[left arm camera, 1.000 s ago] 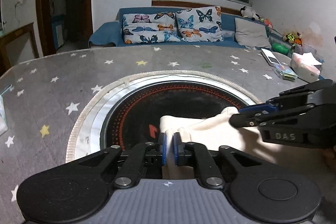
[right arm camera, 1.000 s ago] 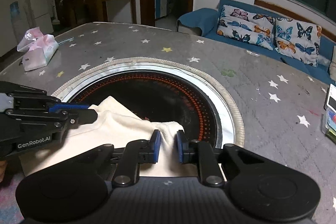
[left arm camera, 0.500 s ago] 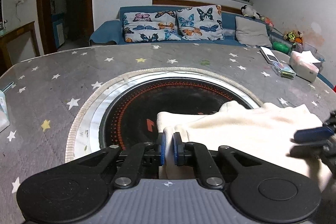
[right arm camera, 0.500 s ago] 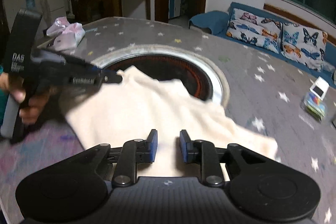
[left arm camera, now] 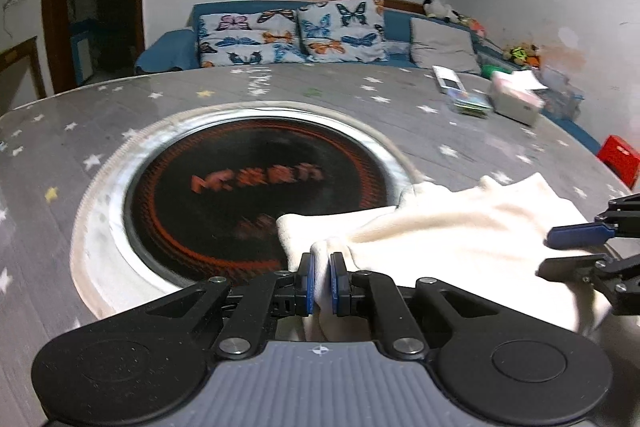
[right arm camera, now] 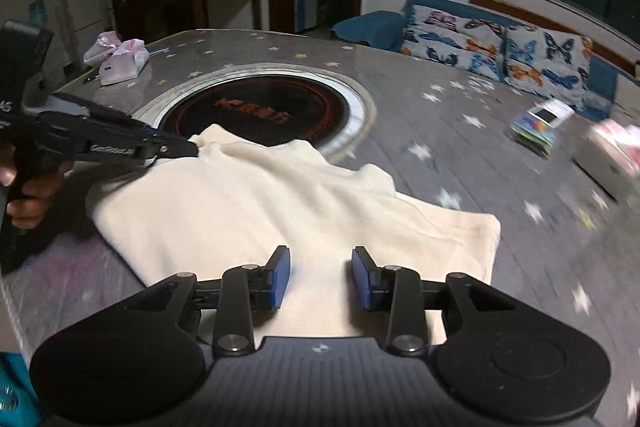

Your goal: Fold clothes

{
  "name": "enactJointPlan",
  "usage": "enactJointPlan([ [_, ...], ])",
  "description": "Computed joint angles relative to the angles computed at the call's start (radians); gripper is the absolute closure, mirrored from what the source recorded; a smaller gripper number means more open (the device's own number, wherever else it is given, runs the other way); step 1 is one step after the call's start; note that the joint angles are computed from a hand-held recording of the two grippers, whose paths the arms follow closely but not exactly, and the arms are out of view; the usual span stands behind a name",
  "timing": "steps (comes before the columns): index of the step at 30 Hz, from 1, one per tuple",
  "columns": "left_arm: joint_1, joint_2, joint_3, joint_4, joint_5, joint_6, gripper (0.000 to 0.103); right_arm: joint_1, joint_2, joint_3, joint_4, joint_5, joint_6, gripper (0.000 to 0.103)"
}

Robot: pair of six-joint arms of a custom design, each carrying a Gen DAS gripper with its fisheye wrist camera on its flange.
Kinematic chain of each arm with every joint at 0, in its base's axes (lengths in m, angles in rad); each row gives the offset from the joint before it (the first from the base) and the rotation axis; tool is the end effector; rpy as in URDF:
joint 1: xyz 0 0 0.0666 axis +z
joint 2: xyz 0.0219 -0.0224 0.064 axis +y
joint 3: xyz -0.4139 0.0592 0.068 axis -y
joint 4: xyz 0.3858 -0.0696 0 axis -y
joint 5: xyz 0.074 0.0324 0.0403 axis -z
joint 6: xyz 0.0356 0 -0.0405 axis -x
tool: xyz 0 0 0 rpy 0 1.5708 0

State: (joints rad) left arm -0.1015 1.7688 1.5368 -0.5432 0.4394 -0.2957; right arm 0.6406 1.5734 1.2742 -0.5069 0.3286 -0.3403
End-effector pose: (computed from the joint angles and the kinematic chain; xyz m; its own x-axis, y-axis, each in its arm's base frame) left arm 0.6164 -0.0784 0.3599 -0.5512 0.3212 -0.7700 0.5798 0.8112 -0.0766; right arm 0.4353 0.3097 0.3528 -0.6744 -0.1087 -0.7303 -0.1713 0.9851 0.0116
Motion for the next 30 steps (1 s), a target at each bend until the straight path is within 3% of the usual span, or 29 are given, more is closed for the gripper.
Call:
enactJointPlan([
  [5, -0.016, -0.048, -0.071, 0.045, -0.011, -0.024, 0.091, 0.032, -0.071, -0.086, 0.024, 0.034, -0.075, 0.069],
  [12, -0.019, -0.07, -0.08, 0.055, -0.035, -0.01, 0.09, 0.013, -0.123, -0.101, 0.024, 0.086, -0.121, 0.07],
  [21, -0.039, -0.111, -0.094, 0.041, 0.024, -0.025, 0.085, -0.058, -0.066, -0.044, -0.021, 0.07, -0.118, 0.077],
  [26, -0.069, -0.105, -0.097, -0.004, 0.068, -0.085, 0.085, -0.076, -0.019, -0.016, -0.049, 0.05, -0.11, 0.081],
  [30, -0.088, -0.099, -0.112, -0.009, 0.066, -0.138, 0.082, -0.075, -0.006, -0.009, -0.051, 0.094, -0.107, 0.083],
])
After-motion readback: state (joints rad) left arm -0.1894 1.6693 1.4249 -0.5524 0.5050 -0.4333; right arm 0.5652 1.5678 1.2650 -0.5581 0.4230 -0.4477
